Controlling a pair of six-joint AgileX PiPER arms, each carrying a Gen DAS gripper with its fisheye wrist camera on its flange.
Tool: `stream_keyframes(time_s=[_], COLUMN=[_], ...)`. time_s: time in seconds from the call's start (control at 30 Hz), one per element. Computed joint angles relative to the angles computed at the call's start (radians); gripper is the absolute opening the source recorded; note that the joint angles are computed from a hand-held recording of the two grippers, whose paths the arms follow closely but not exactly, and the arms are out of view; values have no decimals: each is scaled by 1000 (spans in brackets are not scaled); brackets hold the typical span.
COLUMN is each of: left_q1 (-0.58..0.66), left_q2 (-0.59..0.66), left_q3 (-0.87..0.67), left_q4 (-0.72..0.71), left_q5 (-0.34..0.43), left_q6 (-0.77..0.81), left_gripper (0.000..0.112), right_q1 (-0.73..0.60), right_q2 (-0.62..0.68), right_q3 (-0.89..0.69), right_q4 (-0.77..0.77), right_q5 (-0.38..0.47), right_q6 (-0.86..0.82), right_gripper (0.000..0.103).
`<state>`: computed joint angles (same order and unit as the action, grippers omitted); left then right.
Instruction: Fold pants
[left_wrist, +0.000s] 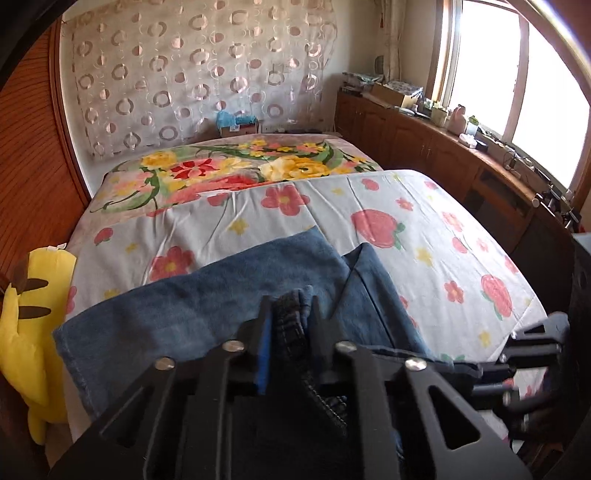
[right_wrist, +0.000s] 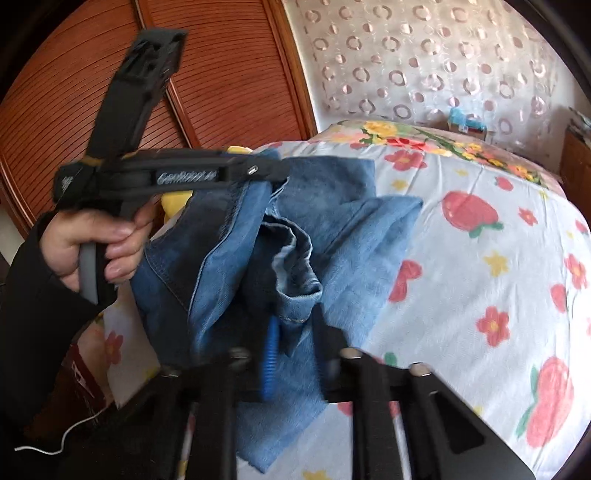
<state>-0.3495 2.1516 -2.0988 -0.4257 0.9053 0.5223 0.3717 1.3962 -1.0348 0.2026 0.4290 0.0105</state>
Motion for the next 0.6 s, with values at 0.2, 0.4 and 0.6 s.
stream_keyframes(time_s=[0.2,0.4,0.6], left_q1=[86,166,208], left_q2=[-269,-455,-532], left_q3=[384,590,679], left_q4=[-245,-480,-577], left_q5=[-199,-232,-223], left_q6=[212,398,471], left_gripper=[15,14,13], right_q1=[-3,18,74], right_q2=[-9,77,201], right_q3=[-91,-366,-648], right_q4=[-154,-307,-412], right_q5=[12,90,192], right_q6=[72,118,126], right_gripper=[7,7,6])
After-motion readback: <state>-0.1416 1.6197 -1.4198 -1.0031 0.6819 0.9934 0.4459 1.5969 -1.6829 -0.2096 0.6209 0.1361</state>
